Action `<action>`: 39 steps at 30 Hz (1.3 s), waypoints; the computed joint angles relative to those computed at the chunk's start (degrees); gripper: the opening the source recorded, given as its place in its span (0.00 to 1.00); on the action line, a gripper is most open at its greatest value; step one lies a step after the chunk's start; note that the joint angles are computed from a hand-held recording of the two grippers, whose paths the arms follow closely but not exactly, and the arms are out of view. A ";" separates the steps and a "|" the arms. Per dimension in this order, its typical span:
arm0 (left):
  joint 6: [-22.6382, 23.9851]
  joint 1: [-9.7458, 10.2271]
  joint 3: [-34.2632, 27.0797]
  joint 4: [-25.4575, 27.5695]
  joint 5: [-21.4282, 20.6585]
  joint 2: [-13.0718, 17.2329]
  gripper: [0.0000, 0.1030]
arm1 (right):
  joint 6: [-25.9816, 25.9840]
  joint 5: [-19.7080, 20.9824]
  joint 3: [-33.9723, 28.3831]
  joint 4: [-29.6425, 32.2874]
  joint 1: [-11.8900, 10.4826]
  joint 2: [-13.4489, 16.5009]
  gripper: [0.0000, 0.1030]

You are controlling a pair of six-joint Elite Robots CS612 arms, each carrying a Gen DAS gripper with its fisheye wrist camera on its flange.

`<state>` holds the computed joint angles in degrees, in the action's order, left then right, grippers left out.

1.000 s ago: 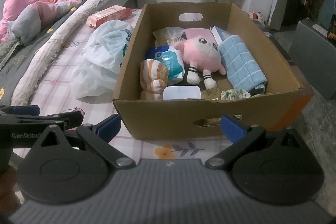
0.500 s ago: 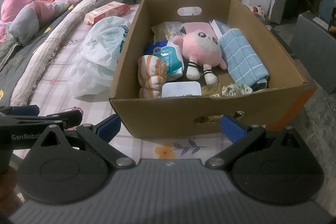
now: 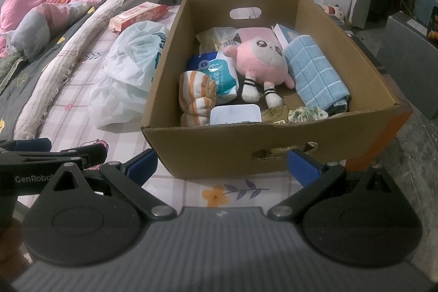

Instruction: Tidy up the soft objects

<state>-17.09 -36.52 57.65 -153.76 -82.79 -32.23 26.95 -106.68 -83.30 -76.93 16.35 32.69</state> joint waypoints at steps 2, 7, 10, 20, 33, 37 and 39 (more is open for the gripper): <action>0.01 0.00 0.02 -0.06 0.00 -0.01 0.99 | 0.14 -0.03 -0.05 0.05 0.02 0.03 0.99; -0.06 -0.05 0.06 0.04 0.03 -0.06 0.99 | 0.10 0.01 -0.06 0.10 -0.02 0.03 0.99; -0.09 -0.04 0.00 0.16 0.02 -0.04 0.99 | 0.27 0.06 -0.07 0.21 -0.02 0.01 0.99; -0.09 -0.04 -0.13 0.36 0.00 0.07 0.99 | 0.98 -0.17 -0.25 0.60 0.14 0.13 0.99; -0.03 -0.06 -0.29 0.58 0.01 0.22 0.99 | 1.61 -0.04 -0.15 1.12 0.16 0.05 0.99; -0.04 -0.08 -0.16 0.55 0.00 0.21 0.99 | 1.66 0.00 -0.14 1.17 0.14 0.04 0.99; -0.06 -0.08 -0.36 0.71 0.01 0.27 0.99 | 1.66 0.04 -0.13 1.18 0.12 0.04 0.99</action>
